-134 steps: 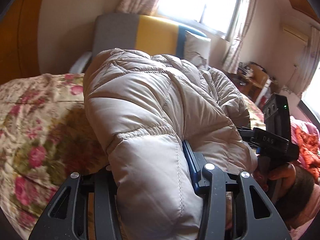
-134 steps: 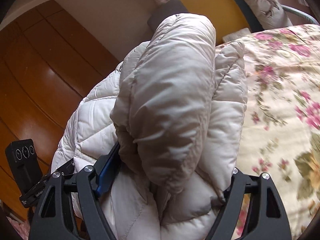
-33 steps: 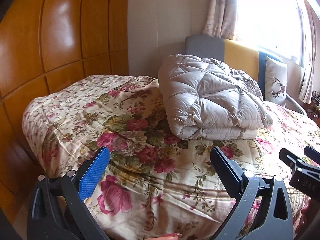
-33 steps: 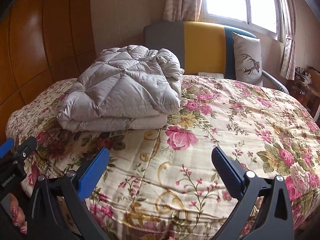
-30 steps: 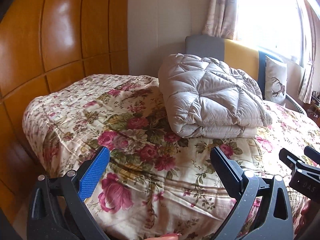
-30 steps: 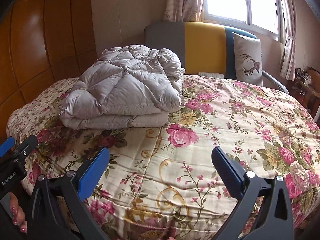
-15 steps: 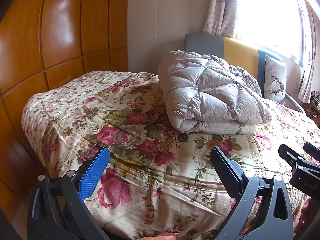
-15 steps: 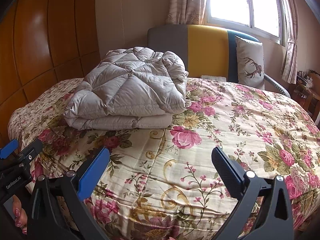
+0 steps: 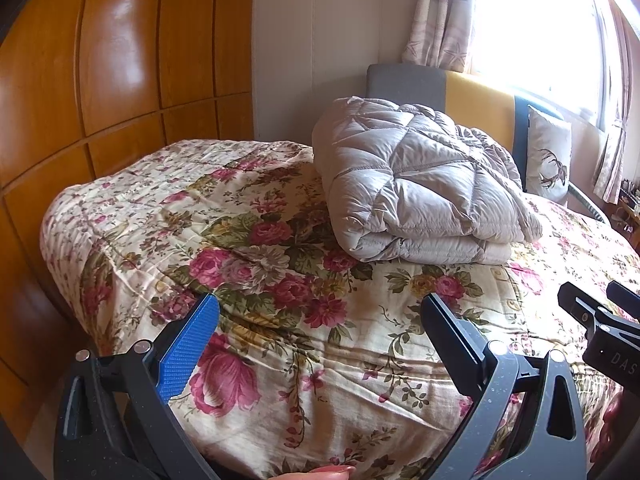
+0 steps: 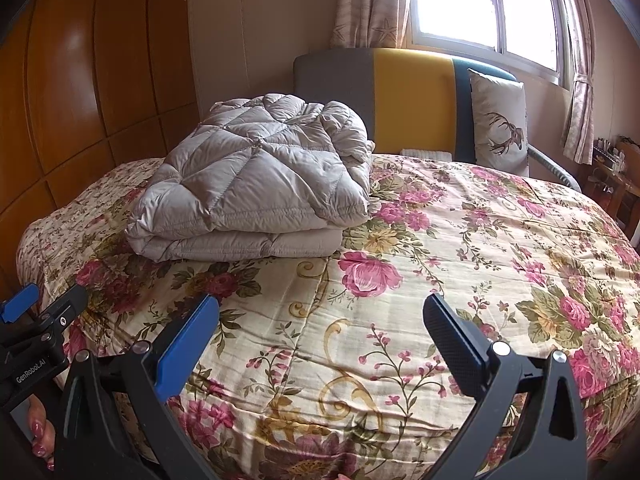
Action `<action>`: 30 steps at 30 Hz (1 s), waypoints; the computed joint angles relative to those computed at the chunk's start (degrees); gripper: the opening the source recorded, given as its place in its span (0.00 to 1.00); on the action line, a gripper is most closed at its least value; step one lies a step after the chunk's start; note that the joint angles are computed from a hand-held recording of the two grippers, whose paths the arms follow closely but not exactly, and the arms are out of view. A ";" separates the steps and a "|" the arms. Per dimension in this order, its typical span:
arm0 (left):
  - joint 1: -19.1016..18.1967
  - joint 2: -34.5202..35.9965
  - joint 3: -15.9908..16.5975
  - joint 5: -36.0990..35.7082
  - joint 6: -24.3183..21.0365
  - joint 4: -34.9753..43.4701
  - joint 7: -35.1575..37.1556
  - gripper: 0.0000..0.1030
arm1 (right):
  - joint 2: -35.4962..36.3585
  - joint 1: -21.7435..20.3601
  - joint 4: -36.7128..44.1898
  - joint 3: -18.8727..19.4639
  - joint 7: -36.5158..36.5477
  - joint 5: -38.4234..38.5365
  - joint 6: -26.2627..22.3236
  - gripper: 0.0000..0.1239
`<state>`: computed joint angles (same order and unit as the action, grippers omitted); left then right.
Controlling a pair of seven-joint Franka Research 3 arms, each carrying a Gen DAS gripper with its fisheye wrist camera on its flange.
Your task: Fold large clothes
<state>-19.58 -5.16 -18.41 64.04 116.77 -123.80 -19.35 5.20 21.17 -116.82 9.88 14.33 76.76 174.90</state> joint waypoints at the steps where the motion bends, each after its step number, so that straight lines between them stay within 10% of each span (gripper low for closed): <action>1: 0.01 -0.01 0.03 0.00 0.04 -0.02 0.04 0.97 | -0.02 -0.03 -0.04 -0.01 0.03 -0.08 -0.13 0.82; 30: 0.06 0.11 0.14 -0.44 0.72 -0.36 -0.34 0.97 | 0.26 -0.09 -0.10 0.01 1.22 -2.09 -1.36 0.82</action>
